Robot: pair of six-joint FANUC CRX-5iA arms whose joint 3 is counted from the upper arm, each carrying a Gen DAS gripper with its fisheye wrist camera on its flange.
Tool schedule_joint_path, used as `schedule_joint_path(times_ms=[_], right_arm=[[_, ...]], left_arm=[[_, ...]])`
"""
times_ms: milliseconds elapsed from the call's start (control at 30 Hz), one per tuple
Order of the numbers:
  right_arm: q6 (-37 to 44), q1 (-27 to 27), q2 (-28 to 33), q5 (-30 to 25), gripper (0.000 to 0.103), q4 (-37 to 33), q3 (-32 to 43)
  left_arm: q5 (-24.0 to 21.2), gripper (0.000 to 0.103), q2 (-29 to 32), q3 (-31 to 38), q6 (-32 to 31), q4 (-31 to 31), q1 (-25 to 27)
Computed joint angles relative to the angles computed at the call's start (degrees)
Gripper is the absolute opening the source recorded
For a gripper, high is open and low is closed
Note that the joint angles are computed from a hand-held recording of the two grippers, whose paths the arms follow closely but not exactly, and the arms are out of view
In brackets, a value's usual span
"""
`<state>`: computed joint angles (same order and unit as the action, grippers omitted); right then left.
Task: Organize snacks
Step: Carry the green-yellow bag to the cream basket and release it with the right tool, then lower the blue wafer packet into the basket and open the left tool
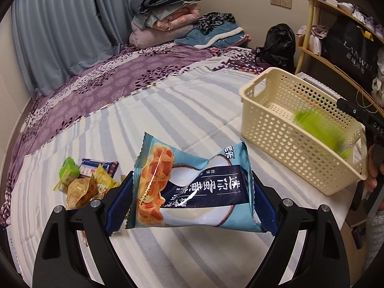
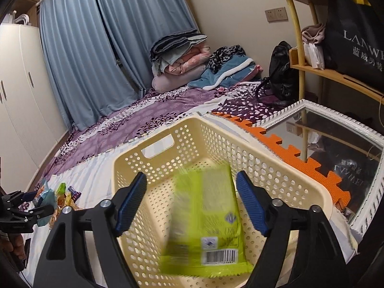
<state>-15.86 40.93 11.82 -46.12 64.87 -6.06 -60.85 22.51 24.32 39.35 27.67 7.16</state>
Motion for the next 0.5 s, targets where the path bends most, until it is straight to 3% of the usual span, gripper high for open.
schedule_joint_path(times_ms=[500], right_arm=[[0.56,3.22,-0.35,-10.10,0.086,2.36,-0.45]], left_arm=[[-1.27,0.090,2.57,4.06,-3.07,3.86,-7.63]])
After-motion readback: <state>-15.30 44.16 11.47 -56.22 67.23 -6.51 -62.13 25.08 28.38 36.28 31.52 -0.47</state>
